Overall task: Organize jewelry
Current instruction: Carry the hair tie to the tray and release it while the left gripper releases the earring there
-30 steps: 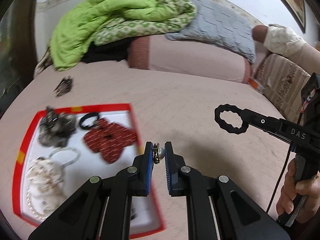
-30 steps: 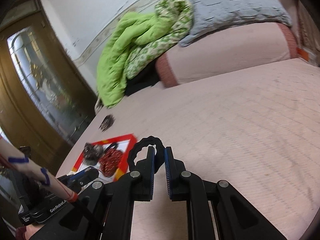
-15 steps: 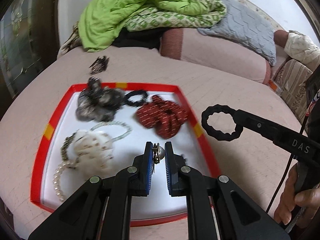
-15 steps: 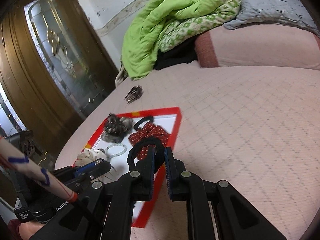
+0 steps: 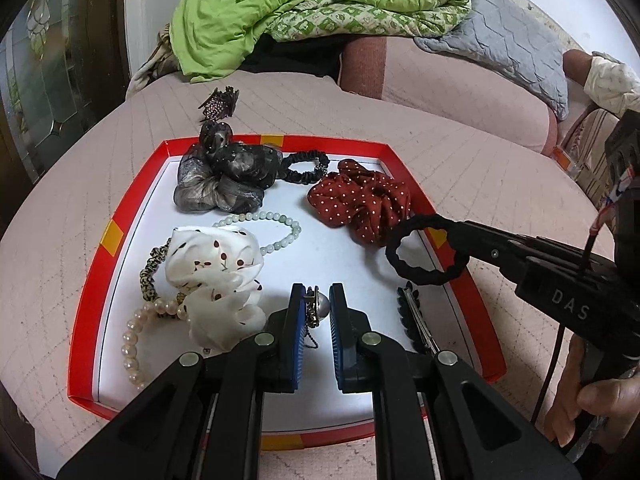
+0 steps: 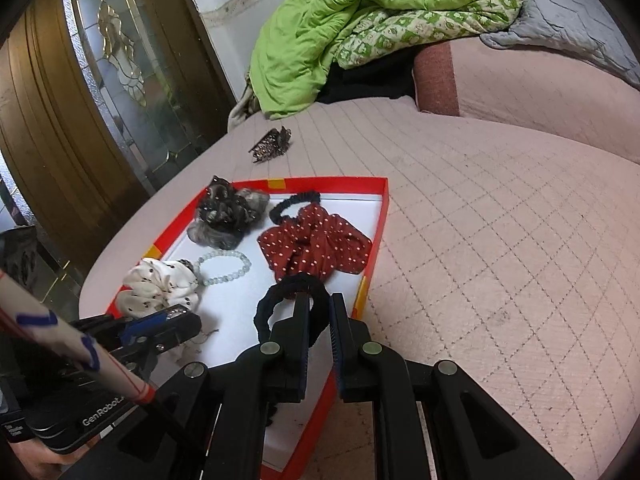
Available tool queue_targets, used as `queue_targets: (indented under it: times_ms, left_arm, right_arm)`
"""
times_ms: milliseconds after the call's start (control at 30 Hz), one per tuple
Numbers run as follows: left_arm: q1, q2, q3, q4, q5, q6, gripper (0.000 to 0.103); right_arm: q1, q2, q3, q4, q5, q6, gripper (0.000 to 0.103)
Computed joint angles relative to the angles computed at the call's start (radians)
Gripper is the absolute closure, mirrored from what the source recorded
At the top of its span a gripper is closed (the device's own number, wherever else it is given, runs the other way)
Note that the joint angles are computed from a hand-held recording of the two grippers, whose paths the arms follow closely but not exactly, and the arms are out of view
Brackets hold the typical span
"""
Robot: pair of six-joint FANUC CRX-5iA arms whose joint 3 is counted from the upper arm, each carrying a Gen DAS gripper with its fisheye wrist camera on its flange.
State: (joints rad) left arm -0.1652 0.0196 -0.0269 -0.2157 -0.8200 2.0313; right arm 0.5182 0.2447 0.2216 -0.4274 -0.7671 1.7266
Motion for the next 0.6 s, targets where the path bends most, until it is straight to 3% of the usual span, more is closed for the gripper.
queue_targets:
  times_ms: [367,600]
  left_arm:
    - [-0.007,0.014,0.013,-0.005,-0.014,0.005,0.092]
    - [-0.009,0.018,0.016,-0.009,-0.015,0.01,0.09]
  right_arm:
    - [-0.007,0.006,0.008,-0.007,-0.017,-0.001,0.091]
    - [-0.021,-0.001,0.013,-0.036,-0.019,0.004,0.084]
